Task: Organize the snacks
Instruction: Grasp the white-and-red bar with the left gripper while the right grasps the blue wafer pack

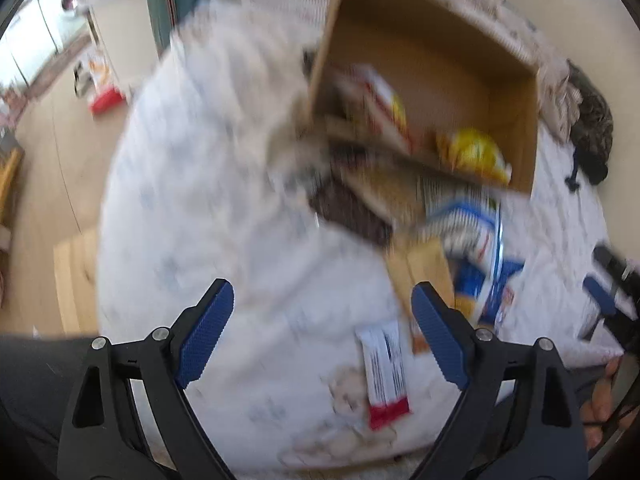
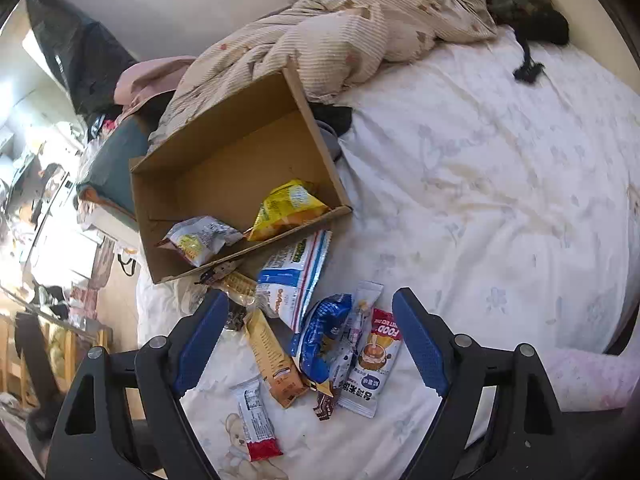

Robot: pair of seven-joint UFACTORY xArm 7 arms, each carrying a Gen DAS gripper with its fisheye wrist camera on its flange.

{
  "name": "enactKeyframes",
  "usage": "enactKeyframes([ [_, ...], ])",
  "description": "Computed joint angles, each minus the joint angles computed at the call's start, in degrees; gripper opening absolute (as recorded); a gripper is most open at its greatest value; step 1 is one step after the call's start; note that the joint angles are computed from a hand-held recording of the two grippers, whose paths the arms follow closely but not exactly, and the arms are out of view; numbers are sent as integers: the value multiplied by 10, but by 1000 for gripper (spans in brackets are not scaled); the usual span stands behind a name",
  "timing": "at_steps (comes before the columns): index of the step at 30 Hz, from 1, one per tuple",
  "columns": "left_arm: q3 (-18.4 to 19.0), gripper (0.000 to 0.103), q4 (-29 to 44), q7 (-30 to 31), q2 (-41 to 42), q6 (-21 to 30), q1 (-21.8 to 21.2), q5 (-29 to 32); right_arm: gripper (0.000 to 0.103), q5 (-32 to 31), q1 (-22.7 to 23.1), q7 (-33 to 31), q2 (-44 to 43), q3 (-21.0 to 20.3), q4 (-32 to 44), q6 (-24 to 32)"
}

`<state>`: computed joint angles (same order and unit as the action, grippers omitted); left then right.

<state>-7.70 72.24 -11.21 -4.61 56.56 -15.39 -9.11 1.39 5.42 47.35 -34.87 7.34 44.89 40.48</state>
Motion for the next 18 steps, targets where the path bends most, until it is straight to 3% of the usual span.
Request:
enactKeyframes([
  [3, -18, 89, -39, 4, -10, 15, -21, -1, 86, -2, -4, 5, -2, 0, -3, 3],
  [9, -39, 86, -49, 5, 13, 28, -55, 19, 87, -7, -9, 11, -12, -2, -10, 14],
  [11, -39, 75, -44, -3, 23, 41, -60, 24, 87, -6, -10, 11, -10, -3, -10, 21],
  [13, -38, 54, -37, 0, 32, 58, -64, 24, 86, 5, -3, 6, -3, -11, -10, 26],
  [15, -38, 46, -37, 3, 32, 64, -66, 33, 85, 38, 18, -15, 5, -30, -15, 13],
  [17, -37, 28, -34, 4, 30, 76, -67, 38, 81, 79, 40, -39, 14, -48, -20, -10],
  [18, -35, 28, -31, 6, 31, 81, -67, 35, 77, 91, 46, -50, 22, -52, -18, -14],
])
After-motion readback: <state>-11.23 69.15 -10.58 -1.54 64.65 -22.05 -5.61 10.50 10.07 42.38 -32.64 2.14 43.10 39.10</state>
